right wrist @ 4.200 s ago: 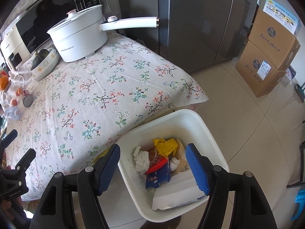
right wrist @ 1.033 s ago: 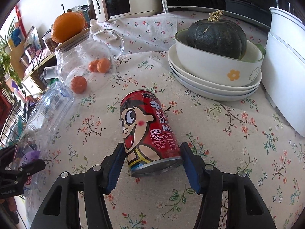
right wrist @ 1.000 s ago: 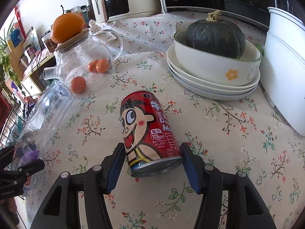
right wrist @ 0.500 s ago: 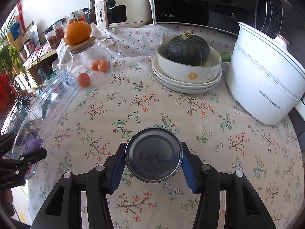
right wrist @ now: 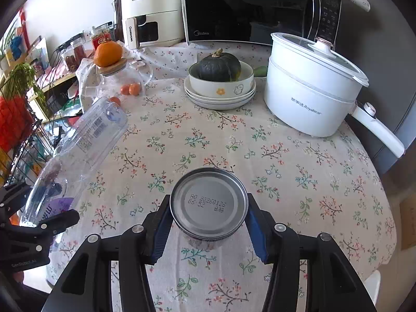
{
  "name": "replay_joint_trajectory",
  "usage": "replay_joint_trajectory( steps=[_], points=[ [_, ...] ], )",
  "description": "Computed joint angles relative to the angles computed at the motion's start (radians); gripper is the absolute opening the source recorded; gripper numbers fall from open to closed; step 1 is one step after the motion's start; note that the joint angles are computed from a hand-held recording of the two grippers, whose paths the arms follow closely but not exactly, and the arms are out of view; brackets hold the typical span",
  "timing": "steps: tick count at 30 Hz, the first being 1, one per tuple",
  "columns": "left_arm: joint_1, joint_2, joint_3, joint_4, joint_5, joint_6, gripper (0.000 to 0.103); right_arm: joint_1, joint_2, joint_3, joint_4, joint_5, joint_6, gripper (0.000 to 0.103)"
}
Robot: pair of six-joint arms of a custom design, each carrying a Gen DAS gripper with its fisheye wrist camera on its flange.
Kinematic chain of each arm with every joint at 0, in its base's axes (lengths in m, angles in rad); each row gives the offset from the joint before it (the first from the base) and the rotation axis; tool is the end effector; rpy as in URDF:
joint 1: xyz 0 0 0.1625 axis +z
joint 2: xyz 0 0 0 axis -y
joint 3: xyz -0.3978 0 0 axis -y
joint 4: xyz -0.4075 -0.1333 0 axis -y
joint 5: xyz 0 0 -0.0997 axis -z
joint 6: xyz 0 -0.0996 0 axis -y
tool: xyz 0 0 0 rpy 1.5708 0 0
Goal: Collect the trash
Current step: 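Carry the bottle and can over the white bin and release both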
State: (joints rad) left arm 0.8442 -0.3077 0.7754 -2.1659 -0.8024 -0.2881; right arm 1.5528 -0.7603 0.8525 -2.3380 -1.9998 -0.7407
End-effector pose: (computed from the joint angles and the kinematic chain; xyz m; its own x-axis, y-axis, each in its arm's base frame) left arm -0.4139 -0.7705 0.0409 -0.7588 0.1841 -0.6248 0.4624 0.8278 -0.3177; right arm 0.0769 -0.8300 0.3907 -0.6770 -0.3229 0.6613 -0.6000 0.7625 -0.2420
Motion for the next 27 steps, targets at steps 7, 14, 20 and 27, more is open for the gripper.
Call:
replay_joint_trajectory(
  steps=[7,14,20,27],
  points=[
    [-0.037,0.010,0.024,-0.011,-0.051,0.016,0.064,-0.021,-0.126,0.144,-0.051,-0.006,0.030,0.054],
    [-0.063,0.050,-0.006,-0.014,-0.118,0.038,0.064,-0.050,-0.209,0.213,-0.039,-0.046,0.084,0.054],
    [-0.080,0.116,-0.092,0.016,-0.154,0.074,0.065,-0.081,-0.253,0.215,0.000,-0.061,0.151,0.054],
    [-0.098,0.213,-0.241,0.075,-0.192,0.115,0.065,-0.113,-0.278,0.203,0.005,-0.066,0.185,0.054]
  ],
)
